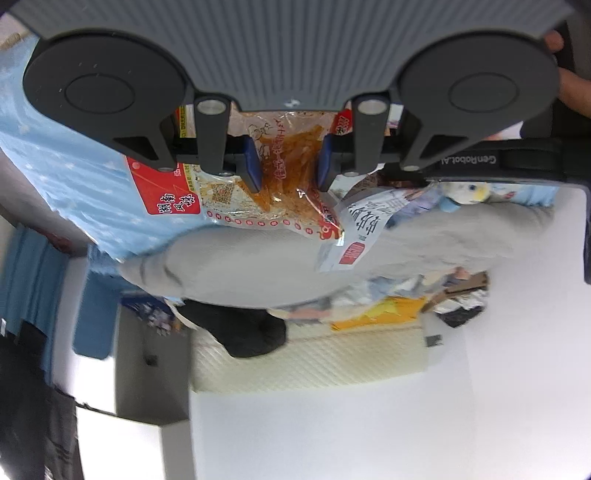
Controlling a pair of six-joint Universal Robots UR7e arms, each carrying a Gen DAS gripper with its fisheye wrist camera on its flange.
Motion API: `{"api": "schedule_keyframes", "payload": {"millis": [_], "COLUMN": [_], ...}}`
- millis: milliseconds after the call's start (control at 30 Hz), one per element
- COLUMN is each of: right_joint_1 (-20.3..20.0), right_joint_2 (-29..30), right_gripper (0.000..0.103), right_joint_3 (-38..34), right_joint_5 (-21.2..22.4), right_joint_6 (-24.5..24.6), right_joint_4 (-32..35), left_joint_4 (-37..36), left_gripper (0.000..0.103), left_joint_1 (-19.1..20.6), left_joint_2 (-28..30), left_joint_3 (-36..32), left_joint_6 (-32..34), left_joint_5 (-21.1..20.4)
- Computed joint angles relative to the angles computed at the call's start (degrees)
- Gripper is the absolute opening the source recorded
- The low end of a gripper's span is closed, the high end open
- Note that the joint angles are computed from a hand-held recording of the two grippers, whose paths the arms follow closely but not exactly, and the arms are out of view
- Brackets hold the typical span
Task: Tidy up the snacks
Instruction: 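Lift and carry both packs toward the pink box with both tools, then lower both packs into the pink box and open both tools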
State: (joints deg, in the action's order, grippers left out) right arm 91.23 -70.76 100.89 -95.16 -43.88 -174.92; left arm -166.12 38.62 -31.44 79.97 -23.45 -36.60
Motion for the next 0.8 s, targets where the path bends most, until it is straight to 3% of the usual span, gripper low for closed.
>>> {"api": "schedule_keyframes", "payload": {"millis": [500,800], "right_joint_1": [-7.3,-9.4], "right_joint_2": [4.5,6.2], "right_gripper": [0.033,0.033], "right_joint_3": [-5.7,-7.8], "right_joint_5": [-8.0,-9.9], "right_joint_6": [3.3,5.3], "right_joint_4": [8.3,11.5], "left_joint_4": [19.3,23.3], "left_gripper": [0.049,0.052], "left_joint_1": [5.7,7.3], "left_joint_2": [12.8,15.8], "left_joint_3": [-17.4,-21.4], "left_joint_6": [-2.3,-3.4], "left_joint_5": [-8.7,-10.3]}}
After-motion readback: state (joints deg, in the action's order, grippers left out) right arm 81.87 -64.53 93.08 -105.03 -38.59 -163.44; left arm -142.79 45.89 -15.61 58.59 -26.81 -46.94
